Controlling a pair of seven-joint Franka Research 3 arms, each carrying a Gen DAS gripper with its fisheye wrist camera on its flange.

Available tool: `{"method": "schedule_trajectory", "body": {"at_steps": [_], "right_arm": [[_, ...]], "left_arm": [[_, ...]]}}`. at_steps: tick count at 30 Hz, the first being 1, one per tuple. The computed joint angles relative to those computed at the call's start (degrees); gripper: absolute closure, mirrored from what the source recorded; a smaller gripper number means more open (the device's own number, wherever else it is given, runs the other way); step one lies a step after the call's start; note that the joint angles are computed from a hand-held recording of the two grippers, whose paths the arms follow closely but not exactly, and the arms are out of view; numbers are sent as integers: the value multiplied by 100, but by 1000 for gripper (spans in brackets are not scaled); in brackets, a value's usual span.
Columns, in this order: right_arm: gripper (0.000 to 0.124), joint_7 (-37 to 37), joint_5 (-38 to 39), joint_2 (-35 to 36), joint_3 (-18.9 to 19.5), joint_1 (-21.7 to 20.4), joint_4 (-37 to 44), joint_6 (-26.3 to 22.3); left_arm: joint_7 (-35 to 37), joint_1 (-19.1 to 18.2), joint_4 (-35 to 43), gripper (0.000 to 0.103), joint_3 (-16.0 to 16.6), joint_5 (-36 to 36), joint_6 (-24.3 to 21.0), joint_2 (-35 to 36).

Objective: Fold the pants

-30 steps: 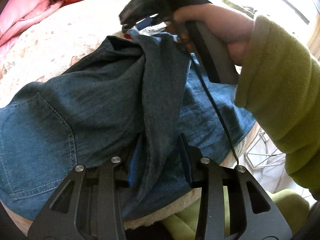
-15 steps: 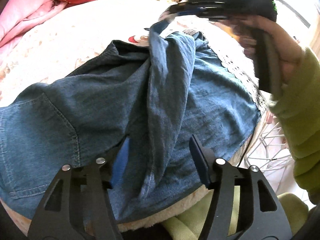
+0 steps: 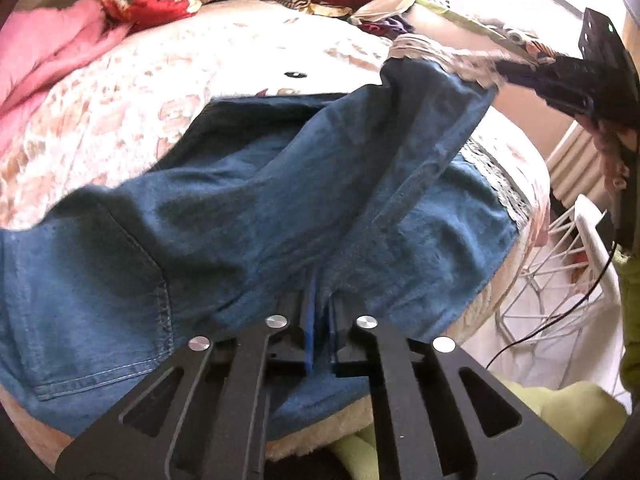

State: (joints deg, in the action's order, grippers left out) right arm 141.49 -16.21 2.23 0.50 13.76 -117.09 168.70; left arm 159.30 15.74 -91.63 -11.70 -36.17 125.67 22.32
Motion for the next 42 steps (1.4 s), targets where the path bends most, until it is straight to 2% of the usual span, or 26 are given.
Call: {"method": "schedule_trajectory", "body": {"at_steps": [4, 11, 20, 24, 27, 29, 30, 31, 32, 34, 35, 36, 37, 42], "right_arm": [[115, 116, 152, -493, 144, -71, -711, 34], [115, 146, 707, -933, 512, -287, -1590, 100], [115, 20, 1120, -1092, 738, -434, -2016, 198], [115, 287, 799, -1110, 905, -602, -2032, -56], [114, 376, 765, -1050, 869, -575, -2046, -136], [111, 468, 566, -1026, 892, -587, -1947, -400], [104, 576, 378, -1036, 914, -608, -1882, -571], [103, 708, 158, -1081, 937, -627, -1835, -724], [103, 888, -100, -1137, 973, -661, -1799, -854], [101, 1316, -975, -1248, 1143, -780, -1614, -1323], [99, 1414, -1334, -1279, 1190, -780, -1520, -1498], [90, 1389, -1479, -1275, 1164, -726, -1466, -1536], [80, 1049, -1393, -1232, 1078, -590, -1398, -1486], [77, -47, -1065, -746, 886, -144, -996, -1107]], "left_arm": [[287, 44, -179, 103, 11, -37, 42, -182], [516, -128, -724, 103, 139, 207, 276, -520], [547, -230, -1012, 103, 230, 355, 410, -683], [537, -278, -1072, 99, 251, 416, 456, -700], [524, -319, -1114, 97, 257, 520, 525, -691], [493, -331, -1106, 96, 257, 573, 535, -666], [498, -319, -1096, 95, 251, 562, 519, -663], [503, -308, -1103, 89, 245, 540, 514, -674], [505, -293, -1107, 73, 246, 511, 512, -692], [545, -261, -1121, 61, 249, 431, 527, -734], [581, -234, -1122, 61, 255, 372, 512, -757], [579, -215, -1111, 61, 268, 330, 477, -769], [556, -194, -1072, 60, 286, 288, 425, -763], [295, -38, -765, 49, 386, 25, 317, -658]]}}
